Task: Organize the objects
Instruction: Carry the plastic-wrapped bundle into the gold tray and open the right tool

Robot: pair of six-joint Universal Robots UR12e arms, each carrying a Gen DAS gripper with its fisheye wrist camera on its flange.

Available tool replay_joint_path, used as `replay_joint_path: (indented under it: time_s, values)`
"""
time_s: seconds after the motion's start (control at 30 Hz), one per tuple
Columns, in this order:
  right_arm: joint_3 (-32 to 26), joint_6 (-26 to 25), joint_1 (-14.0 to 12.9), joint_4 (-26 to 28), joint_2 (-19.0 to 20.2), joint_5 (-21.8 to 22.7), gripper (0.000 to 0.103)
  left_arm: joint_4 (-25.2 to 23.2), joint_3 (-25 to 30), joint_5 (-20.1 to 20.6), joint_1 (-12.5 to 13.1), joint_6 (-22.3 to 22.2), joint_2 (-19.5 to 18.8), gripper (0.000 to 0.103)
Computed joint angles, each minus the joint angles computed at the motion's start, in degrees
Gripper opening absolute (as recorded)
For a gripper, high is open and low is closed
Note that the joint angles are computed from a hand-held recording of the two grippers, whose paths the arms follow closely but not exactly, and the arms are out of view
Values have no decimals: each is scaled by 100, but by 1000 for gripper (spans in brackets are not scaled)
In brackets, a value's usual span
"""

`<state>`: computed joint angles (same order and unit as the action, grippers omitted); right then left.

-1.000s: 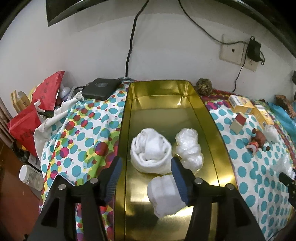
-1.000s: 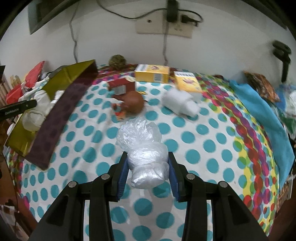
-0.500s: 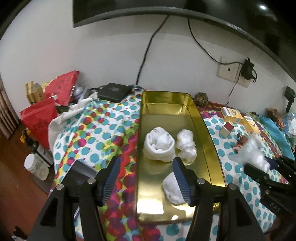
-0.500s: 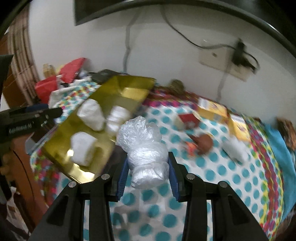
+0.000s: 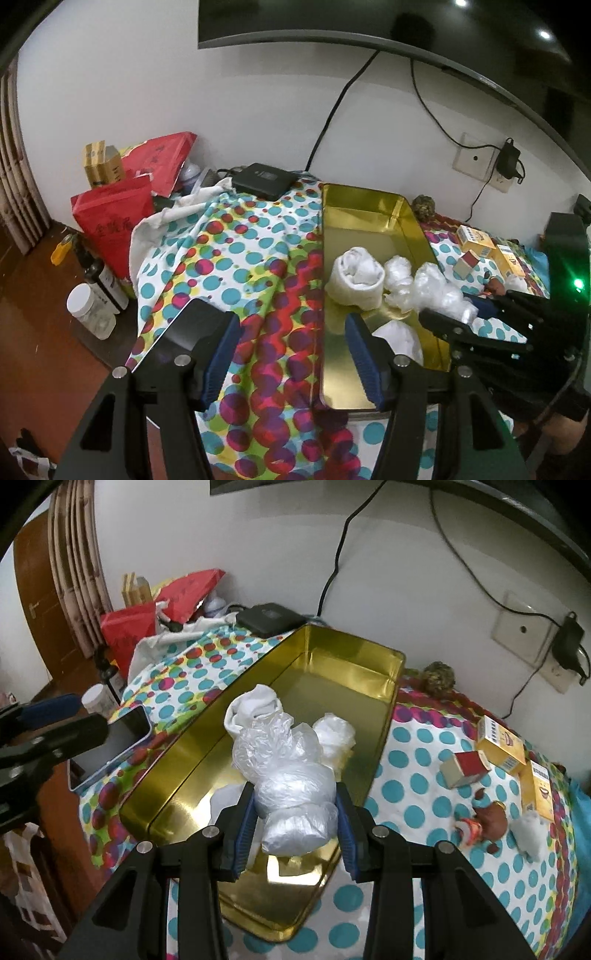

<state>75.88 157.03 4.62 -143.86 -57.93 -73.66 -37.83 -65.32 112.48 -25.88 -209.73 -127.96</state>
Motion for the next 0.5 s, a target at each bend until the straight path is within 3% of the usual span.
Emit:
replay_joint_path:
  time_s: [0.5]
  values:
    - [-358, 56, 131, 404, 270, -306, 40, -36, -113, -274, 70, -137, 18, 61]
